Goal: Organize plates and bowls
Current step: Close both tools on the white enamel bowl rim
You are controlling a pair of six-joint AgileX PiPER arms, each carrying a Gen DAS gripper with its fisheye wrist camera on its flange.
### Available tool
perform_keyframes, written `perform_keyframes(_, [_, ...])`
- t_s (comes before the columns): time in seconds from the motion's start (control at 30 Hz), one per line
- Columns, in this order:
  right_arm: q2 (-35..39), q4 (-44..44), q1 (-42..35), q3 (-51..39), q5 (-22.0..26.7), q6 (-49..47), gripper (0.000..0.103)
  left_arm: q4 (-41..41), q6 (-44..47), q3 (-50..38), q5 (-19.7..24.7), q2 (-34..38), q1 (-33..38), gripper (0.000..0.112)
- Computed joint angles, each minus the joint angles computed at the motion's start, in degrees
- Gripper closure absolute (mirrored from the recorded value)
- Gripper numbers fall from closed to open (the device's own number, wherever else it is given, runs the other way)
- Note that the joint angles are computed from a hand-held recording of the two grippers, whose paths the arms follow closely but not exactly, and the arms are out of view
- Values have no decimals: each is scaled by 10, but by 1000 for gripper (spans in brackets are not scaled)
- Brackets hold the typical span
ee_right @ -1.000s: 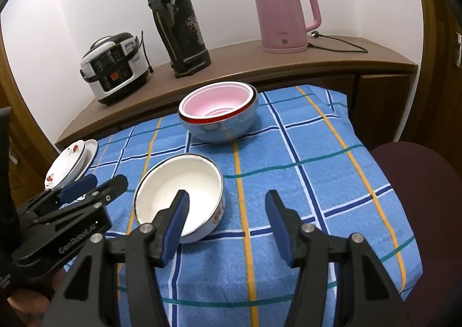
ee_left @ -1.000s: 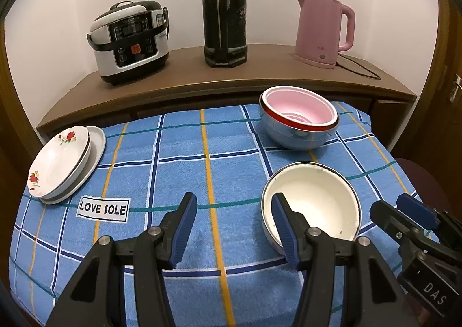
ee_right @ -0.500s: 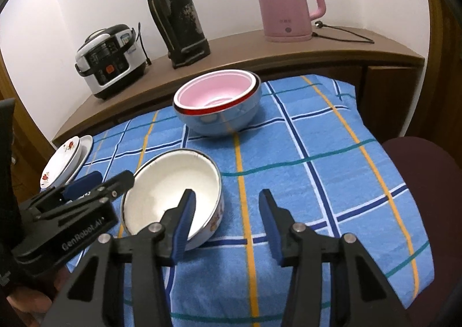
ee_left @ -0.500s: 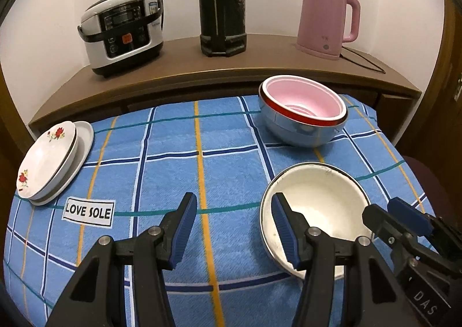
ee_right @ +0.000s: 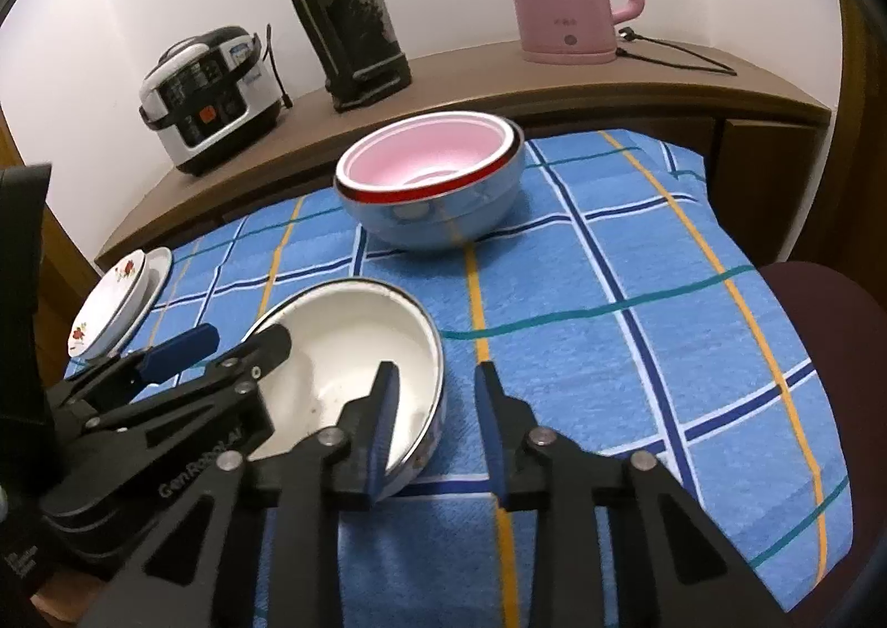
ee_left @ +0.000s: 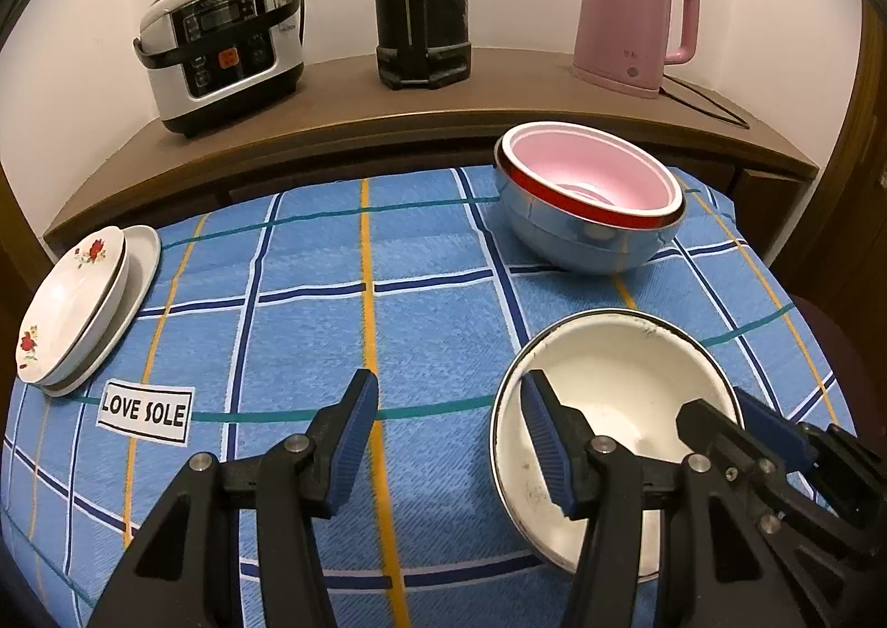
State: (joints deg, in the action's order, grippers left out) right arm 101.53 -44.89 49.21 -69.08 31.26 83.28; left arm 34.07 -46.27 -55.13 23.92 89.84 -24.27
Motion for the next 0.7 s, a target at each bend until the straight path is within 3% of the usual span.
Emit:
perform_keyframes(0.1, [5,10,-3,-2,-7,-7,82,-16,14,2,-12,2,6,56])
perform_keyframes(0.23, [9,12,-1,-8,-7,-8,88,-75,77,3,-27,3,14,71])
perform_keyframes(0.5, [10,27,2,-17,1,-15,89,-129,134,5,-43,3,11,97])
perform_keyframes(0.7, [5,39,-2,-12,1,-24,91,-141,139,6,-35,-3,9,97])
